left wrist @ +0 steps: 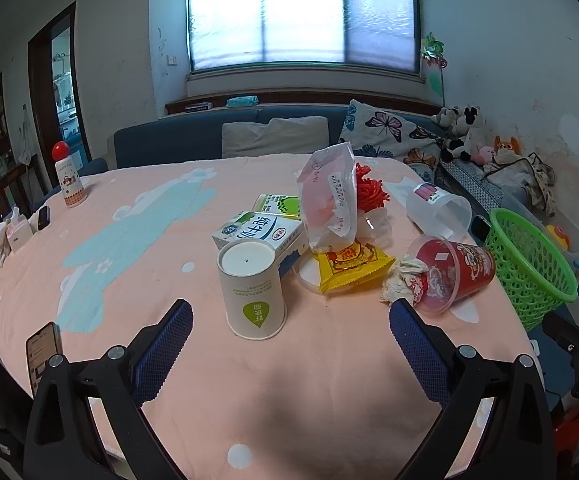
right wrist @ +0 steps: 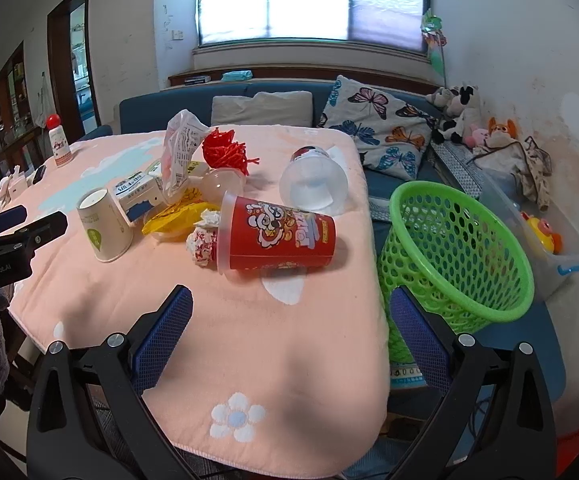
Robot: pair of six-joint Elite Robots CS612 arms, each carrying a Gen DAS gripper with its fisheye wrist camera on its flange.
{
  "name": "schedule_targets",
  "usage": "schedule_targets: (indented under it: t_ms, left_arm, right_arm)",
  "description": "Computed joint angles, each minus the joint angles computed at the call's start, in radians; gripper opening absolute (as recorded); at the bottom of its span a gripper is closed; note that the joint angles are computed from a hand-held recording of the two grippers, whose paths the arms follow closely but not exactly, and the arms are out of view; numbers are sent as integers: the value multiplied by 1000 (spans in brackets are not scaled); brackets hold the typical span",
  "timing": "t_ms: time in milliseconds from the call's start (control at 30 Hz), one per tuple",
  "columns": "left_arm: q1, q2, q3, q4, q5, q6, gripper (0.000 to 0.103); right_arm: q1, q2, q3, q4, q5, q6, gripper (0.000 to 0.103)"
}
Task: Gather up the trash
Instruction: 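Move both tools toward the trash on the table, then grasp the red printed cup with the right tool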
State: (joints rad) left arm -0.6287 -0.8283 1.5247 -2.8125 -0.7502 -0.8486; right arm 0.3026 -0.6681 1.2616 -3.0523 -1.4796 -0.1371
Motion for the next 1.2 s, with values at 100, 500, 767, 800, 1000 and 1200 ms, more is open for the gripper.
schedule_targets:
  t_ms: [100,500,767,800,1000,1200]
  left_arm:
    - [3,1,-1,0,-3,4,96]
    - [28,2,-4,9,-42,-16,95]
    - [51,2,-1,25,-91,-44,89]
    - [54,2,0,22,-99,-45,89]
    - [60,11,-9,23,-116,-32,88]
    - [71,19,-24,25,-147,-22,88]
  right_arm:
    - [-1,3,-5,6,5,3,97]
    - [-8,22,-53,51,23,-26,95]
    - [-15,58,-132,126,68,-50,94]
    - [-18,63,-145,147,91,-58,94]
    - [-20,88,-200,217,120,-200,93]
    - [-21,123,-281,332,157,-412,93]
